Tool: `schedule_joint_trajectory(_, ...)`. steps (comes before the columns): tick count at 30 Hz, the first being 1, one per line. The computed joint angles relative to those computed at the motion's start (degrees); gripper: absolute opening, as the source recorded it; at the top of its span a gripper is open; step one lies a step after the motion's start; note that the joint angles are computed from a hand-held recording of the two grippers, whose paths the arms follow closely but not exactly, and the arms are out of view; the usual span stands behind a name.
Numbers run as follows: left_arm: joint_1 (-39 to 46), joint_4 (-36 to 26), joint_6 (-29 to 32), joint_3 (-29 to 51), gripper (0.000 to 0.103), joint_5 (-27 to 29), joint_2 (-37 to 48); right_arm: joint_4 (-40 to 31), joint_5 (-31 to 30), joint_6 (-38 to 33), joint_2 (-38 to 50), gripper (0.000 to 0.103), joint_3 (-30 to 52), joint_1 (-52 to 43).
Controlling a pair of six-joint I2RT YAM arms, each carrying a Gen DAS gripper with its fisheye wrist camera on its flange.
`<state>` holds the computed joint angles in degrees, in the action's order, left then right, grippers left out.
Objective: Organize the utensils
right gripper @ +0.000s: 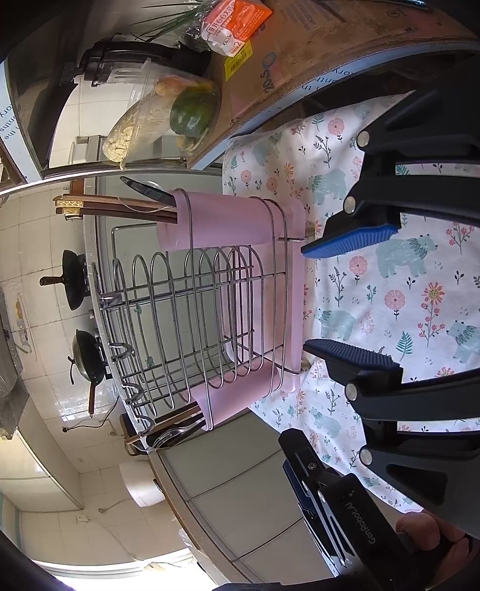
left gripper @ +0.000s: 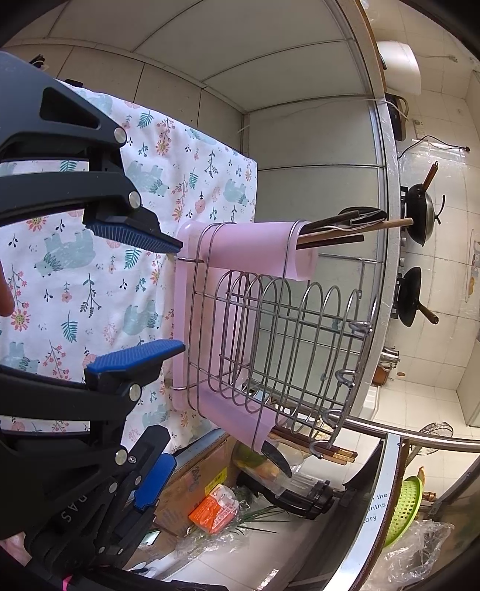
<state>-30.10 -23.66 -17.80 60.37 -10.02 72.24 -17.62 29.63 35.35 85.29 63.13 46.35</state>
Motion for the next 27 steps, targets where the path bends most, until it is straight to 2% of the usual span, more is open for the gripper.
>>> schedule_joint_trajectory(27,0.3,0.4,0.1,-0.1,0.049,0.2,0.3,-0.6,0.0,-0.1,1.1,0.045,1.1,0.3)
